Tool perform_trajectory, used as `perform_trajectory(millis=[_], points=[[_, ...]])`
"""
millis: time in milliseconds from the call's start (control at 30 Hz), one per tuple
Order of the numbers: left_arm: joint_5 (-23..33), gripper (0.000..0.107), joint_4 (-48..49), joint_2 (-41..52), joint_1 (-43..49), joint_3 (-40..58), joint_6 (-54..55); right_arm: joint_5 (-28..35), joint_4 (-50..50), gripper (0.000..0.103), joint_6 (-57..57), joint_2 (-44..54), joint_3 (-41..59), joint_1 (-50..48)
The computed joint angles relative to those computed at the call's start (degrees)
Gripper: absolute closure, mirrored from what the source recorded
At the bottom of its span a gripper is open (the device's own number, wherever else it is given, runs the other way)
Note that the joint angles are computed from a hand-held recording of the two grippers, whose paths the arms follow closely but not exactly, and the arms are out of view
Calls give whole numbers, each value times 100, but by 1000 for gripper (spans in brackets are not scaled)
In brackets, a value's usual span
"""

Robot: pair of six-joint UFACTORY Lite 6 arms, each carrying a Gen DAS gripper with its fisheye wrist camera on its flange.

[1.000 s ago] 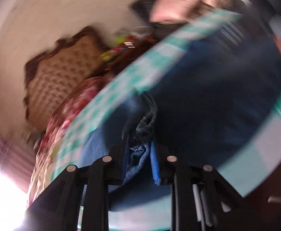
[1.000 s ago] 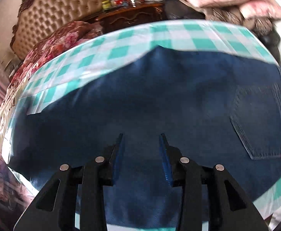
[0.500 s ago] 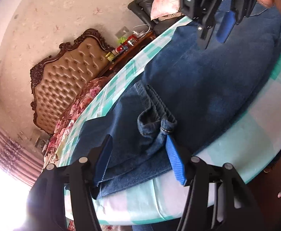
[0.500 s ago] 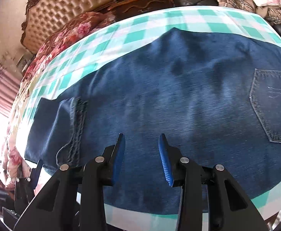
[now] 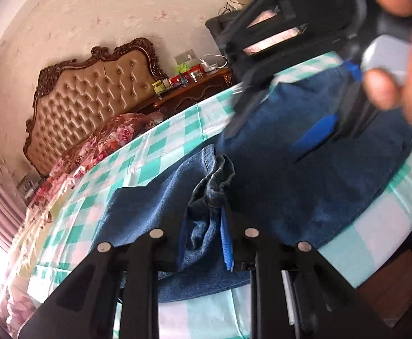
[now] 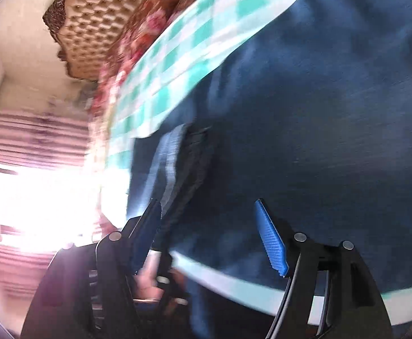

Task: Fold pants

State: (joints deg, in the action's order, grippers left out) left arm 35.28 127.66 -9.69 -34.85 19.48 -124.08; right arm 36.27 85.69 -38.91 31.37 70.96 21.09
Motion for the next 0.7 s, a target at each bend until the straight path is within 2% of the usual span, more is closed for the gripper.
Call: perform_trajectory(millis=[133,233,400,467,567,700], points=[[-180,86,-7,-247,178,-7,46,50,-724,35,1045,816,1262,267],[-232,86,84,-321,251,-3,-12,209,-866,35,1321,1280,1926,365],[1,86,-520,-697,-185,-235,467,-53,-2089,37,2261,1999,3205,588],[253,86,-779,-651,-500,-218,700,-151,-2784,76,2538,1982,3438,626],[837,86,-1215,-300,-1254,-1,917,-314,-2617,89,1851,1332,2779,443],[1126,87,-1153,748,-2030,715,658,-558,-2421,90,1097,350,1521,-124]])
